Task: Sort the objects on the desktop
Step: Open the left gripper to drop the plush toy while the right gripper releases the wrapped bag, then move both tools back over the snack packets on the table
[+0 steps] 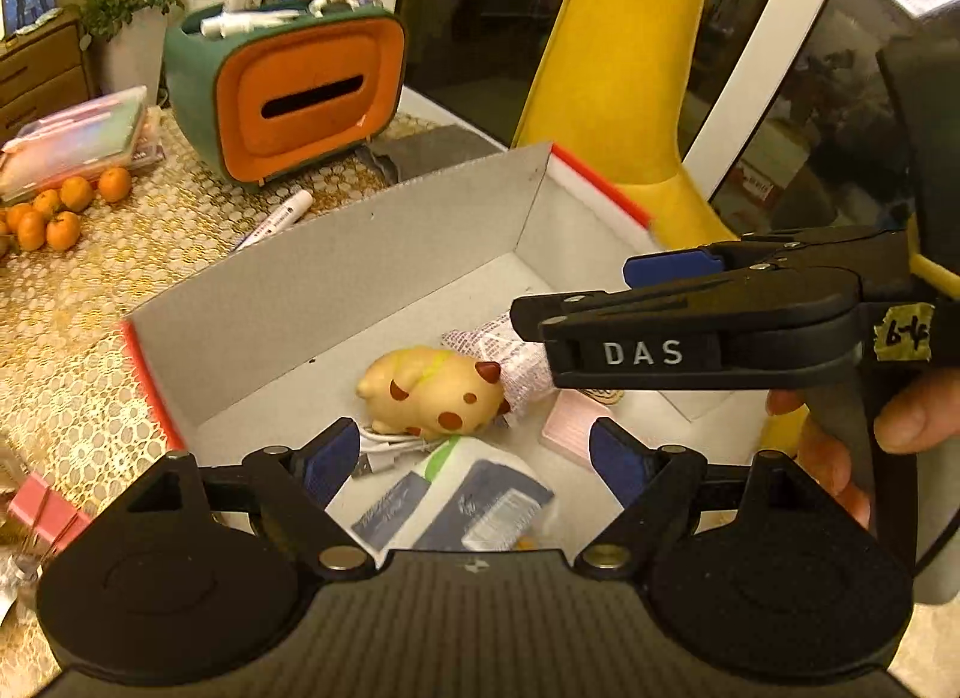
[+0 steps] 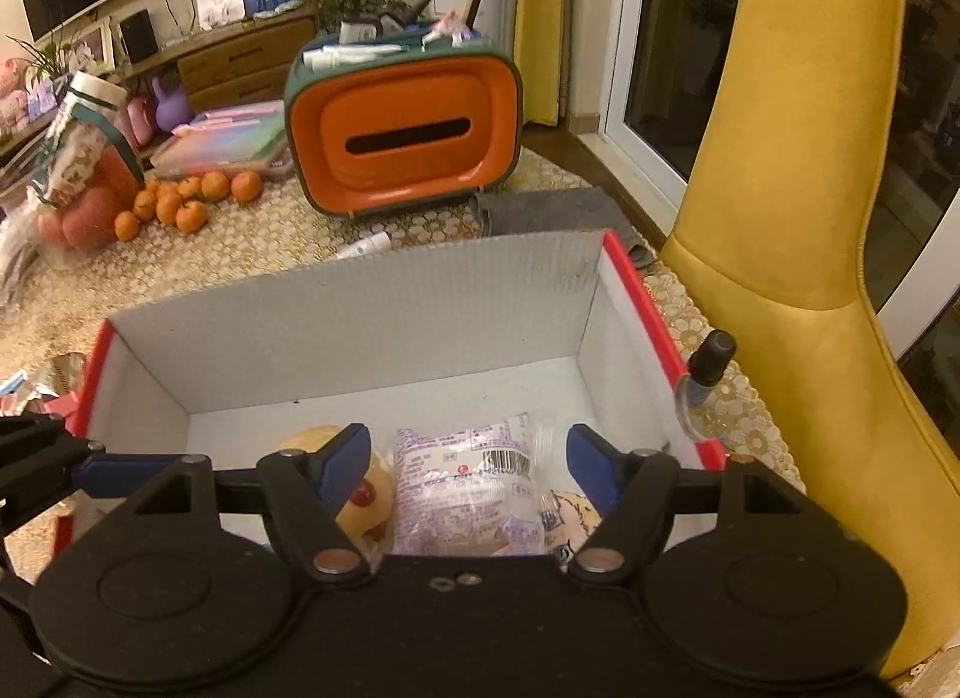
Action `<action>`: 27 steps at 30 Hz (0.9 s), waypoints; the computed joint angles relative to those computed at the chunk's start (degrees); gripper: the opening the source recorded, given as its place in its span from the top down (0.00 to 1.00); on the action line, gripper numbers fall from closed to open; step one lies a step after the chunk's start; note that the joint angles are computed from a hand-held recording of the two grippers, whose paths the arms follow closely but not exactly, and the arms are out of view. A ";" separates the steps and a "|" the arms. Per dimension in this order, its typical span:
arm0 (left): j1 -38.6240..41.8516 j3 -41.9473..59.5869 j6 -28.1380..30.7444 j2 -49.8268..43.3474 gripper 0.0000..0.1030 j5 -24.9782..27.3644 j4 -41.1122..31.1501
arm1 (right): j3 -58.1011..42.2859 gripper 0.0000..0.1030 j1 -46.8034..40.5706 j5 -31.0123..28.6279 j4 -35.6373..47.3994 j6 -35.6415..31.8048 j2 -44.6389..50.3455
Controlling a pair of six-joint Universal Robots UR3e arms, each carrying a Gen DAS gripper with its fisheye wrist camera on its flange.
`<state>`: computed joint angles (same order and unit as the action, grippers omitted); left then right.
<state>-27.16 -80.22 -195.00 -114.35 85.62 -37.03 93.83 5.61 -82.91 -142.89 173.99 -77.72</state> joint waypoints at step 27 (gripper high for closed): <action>6.17 -44.78 4.10 48.80 0.19 4.58 9.86 | 14.75 0.23 15.18 -4.06 -6.36 7.06 -20.71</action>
